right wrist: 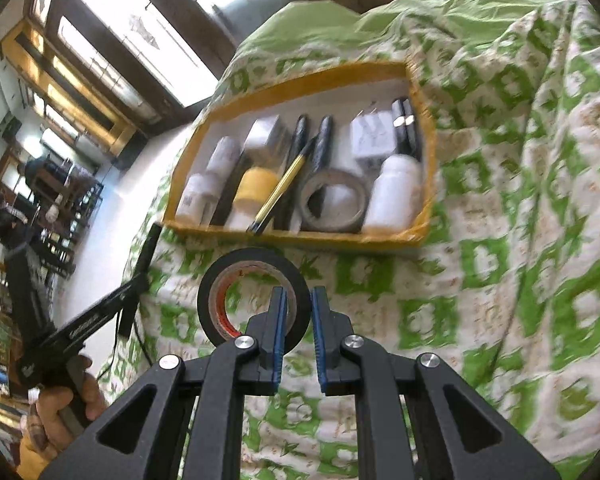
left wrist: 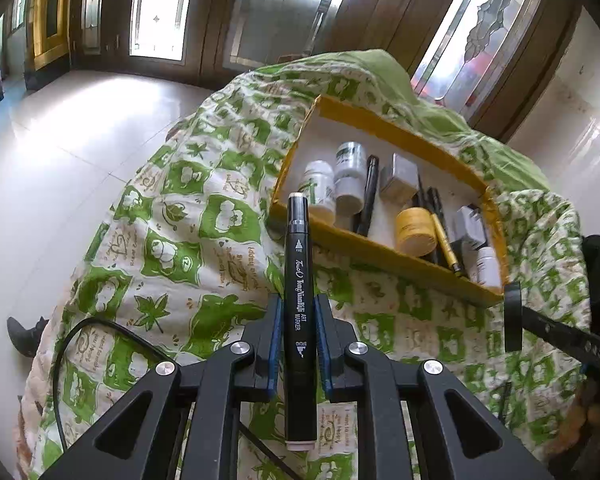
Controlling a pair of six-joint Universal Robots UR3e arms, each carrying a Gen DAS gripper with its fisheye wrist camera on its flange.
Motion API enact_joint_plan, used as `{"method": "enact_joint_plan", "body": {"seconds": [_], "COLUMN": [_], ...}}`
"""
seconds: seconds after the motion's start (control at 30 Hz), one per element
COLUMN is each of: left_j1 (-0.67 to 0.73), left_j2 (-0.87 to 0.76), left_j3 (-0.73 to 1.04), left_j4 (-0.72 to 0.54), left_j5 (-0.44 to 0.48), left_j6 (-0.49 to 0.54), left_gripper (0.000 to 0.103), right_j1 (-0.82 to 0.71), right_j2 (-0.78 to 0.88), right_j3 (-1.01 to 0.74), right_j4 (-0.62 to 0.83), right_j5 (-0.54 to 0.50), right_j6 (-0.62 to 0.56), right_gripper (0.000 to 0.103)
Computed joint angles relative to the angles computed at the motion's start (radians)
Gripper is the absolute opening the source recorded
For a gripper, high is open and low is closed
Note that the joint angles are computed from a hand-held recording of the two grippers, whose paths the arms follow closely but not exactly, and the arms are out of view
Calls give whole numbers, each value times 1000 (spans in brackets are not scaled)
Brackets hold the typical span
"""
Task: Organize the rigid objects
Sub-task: 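Carry the marker and tape roll over the tray with both grippers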
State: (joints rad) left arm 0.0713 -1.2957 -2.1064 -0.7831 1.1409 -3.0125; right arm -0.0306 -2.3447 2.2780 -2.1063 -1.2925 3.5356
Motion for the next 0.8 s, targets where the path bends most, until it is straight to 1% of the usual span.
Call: {"method": "enact_joint_plan", "body": {"seconds": [0.13,0.2,0.3,0.4,0.5,0.63,0.73,0.8], "left_j1": [43,71,112,134,111,54,-2,-51], "left_j2": [22,49,114,195,218,168,92,11], "left_j3": [1,-9,-38,-64,-59,-23,32,87], "left_j4": [-23,-42,-84,-115,-121,-78,-25,25], "left_j5": [-42,-62,-87,-100,-83,-65,-48,-24], "left_j6": [9,22,41,67,83,49,11,-19], "left_gripper": [14,14,14,14,14,14,14,14], "right_j1": [-120,-165,-192,-217,-243,-218,-205,-192], "right_j2": [-52,-47,12,64,76,87,110,148], "right_j3": [-23,-40,-66,-82,-69,-67,-85,-101], "right_j4": [88,104,68,24,-4,-12,-26,-48], "right_j5": [35,44,30,39,66,55,37,19], "right_j6": [-69,-101,-122,-125,-129,-119,-116,-112], "right_gripper": [12,12,12,12,12,12,12,12]}}
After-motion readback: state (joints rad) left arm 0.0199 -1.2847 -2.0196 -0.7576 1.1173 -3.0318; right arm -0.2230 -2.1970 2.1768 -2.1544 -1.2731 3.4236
